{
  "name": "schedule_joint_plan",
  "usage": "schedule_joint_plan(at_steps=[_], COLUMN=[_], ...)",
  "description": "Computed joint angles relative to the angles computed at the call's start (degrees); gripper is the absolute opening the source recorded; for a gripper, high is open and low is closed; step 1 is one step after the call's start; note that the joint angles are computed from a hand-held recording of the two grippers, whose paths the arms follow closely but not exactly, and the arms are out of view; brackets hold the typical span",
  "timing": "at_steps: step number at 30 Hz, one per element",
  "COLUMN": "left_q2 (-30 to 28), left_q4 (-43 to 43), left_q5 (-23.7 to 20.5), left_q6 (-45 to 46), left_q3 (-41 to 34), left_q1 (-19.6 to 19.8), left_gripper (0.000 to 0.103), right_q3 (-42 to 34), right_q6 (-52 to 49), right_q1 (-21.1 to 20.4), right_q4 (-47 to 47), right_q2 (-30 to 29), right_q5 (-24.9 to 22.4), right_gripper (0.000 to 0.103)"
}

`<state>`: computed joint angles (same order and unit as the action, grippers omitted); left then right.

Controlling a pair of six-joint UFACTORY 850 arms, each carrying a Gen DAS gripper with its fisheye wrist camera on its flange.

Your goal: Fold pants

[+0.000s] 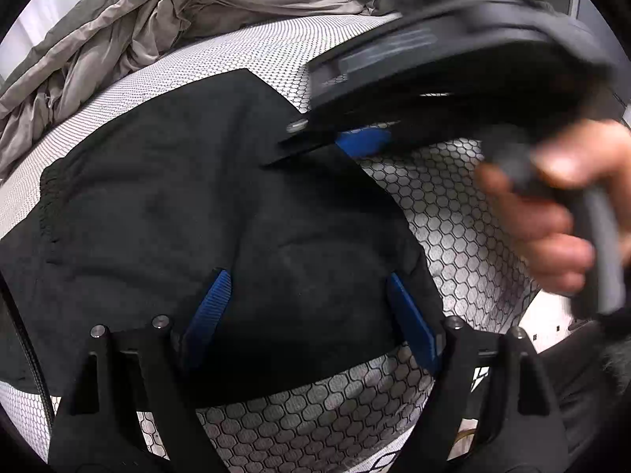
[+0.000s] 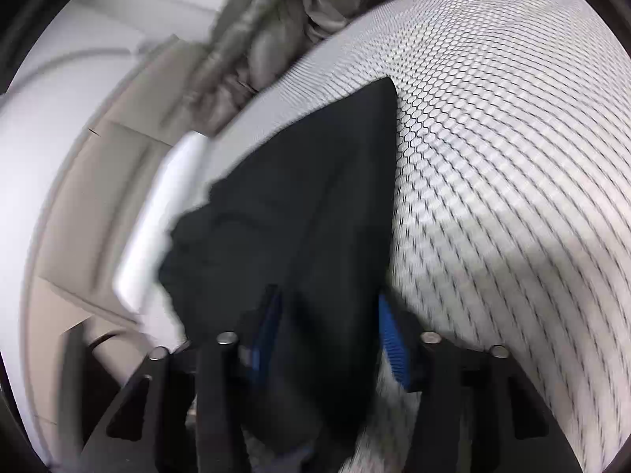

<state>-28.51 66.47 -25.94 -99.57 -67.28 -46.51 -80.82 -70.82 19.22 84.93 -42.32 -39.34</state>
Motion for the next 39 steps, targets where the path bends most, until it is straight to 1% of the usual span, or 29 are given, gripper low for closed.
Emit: schedule_joint_plan(at_steps=[1, 2, 3, 5, 6, 8, 10, 12, 13, 14, 16, 17, 19, 21, 22, 23, 24, 27, 28, 29, 31, 32, 33, 34, 35, 36, 37, 38, 39], left_q2=[-0.5, -0.3, -0.2, -1.6, -1.6, -1.3, -0.7, 0.7, 2.1, 3.6, 6.9, 8.9, 12.1, 16.0, 16.7, 17.7, 18.4, 18.9, 18.6, 18.6, 18.5, 18.4, 18.1, 17.5, 16.9, 16.3, 15.6, 15.2, 15.2], left_q4=[-0.9, -1.3, -2.5, -3.9, -3.2, -1.3, 3.1, 12.8, 18.8, 24.5, 34.4, 39.1, 48.3, 55.9, 59.3, 60.3, 59.7, 58.0, 57.5, 56.4, 53.3, 51.5, 48.2, 45.6, 40.5, 37.0, 33.2, 31.7, 32.0], left_q5=[1.3, 2.4, 3.7, 4.4, 4.8, 5.5, 6.7, 8.3, 10.2, 11.7, 14.1, 14.1, 12.2, 8.6, 7.4, 6.3, 5.4, 4.1, 4.5, 4.2, 4.0, 3.8, 3.6, 3.5, 2.4, 1.7, -0.6, -1.6, -2.2], left_q6=[1.2, 1.5, 2.8, 4.9, 4.4, 2.7, -0.3, -8.6, -14.6, -20.6, -32.6, -38.6, -50.6, -62.6, -67.5, -70.2, -71.2, -71.3, -70.9, -70.5, -68.6, -66.8, -63.1, -60.0, -54.5, -50.2, -45.5, -43.1, -42.7], left_q3=[-0.6, -0.4, -0.1, -1.6, -1.3, -0.3, 0.7, 3.0, 4.8, 6.5, 9.4, 11.1, 14.4, 18.6, 19.8, 21.1, 21.9, 22.8, 22.5, 22.7, 23.1, 23.1, 23.0, 22.5, 21.9, 21.2, 20.6, 19.9, 19.9], left_q1=[0.6, 1.1, 1.6, 1.6, 1.5, 1.3, 1.6, 1.6, 2.0, 2.5, 4.3, 5.2, 6.2, 7.5, 8.1, 8.8, 9.4, 11.5, 12.5, 12.5, 12.4, 12.5, 12.5, 12.7, 12.2, 12.0, 11.3, 10.9, 10.5], left_gripper=[0.079, 0.079, 0.079, 0.079, 0.079, 0.080, 0.081, 0.081, 0.081, 0.081, 0.081, 0.081, 0.081, 0.081, 0.081, 0.081, 0.081, 0.081, 0.081, 0.081, 0.081, 0.081, 0.081, 0.081, 0.081, 0.081, 0.081, 0.081, 0.081], right_q3=[-1.1, -3.9, -6.3, -10.1, -11.1, -12.3, -13.1, -14.1, -13.3, -12.0, -8.9, -6.9, -3.6, -0.5, 0.4, 1.5, 2.3, 3.7, 3.3, 3.2, 2.7, 2.2, 1.2, 0.3, 0.6, 1.3, 2.8, 4.3, 6.3], right_q6=[0.1, 1.3, 2.5, 5.6, 6.7, 6.0, 7.6, 11.0, 9.4, 7.5, 4.6, 2.8, 1.5, 1.2, 0.0, -2.8, -4.0, -6.6, -7.7, -9.7, -11.9, -11.6, -9.8, -8.8, -10.2, -14.0, -20.0, -25.9, -31.9], right_q1=[1.0, 1.7, 1.8, 2.2, 2.5, 3.9, 3.9, 3.1, 2.4, 2.0, 1.9, 1.9, 1.6, 0.9, 0.9, 0.9, 0.9, 1.3, 1.5, 1.6, 1.6, 1.7, 2.0, 2.4, 3.2, 3.9, 4.4, 4.8, 4.9], right_q4=[0.2, -1.1, -2.0, -4.0, -4.8, -3.5, -3.3, -1.6, 1.4, 3.4, 4.3, 4.9, 5.4, 4.6, 4.6, 5.5, 6.0, 6.4, 7.2, 9.9, 13.5, 13.9, 12.0, 10.3, 10.9, 14.0, 19.5, 25.4, 31.0], right_q2=[-0.8, -2.4, -3.7, -5.6, -5.9, -6.1, -6.3, -7.1, -6.8, -6.1, -4.0, -2.8, -1.6, -0.5, 0.0, 0.7, 1.1, 1.4, 1.4, 1.5, 1.6, 1.8, 1.8, 1.3, 1.7, 2.6, 4.2, 5.5, 7.1], right_q5=[2.2, 4.5, 5.7, 8.5, 9.9, 17.0, 19.1, 15.2, 12.3, 10.6, 9.7, 9.7, 6.9, 3.5, 3.0, 2.2, 1.6, 2.6, 3.3, 3.8, 5.7, 8.3, 11.7, 13.6, 17.0, 20.0, 21.8, 22.9, 22.3], right_gripper=[0.033, 0.030, 0.030, 0.030, 0.030, 0.030, 0.032, 0.038, 0.046, 0.051, 0.051, 0.052, 0.052, 0.047, 0.041, 0.036, 0.035, 0.015, 0.011, 0.010, 0.009, 0.011, 0.014, 0.021, 0.024, 0.024, 0.024, 0.024, 0.024])
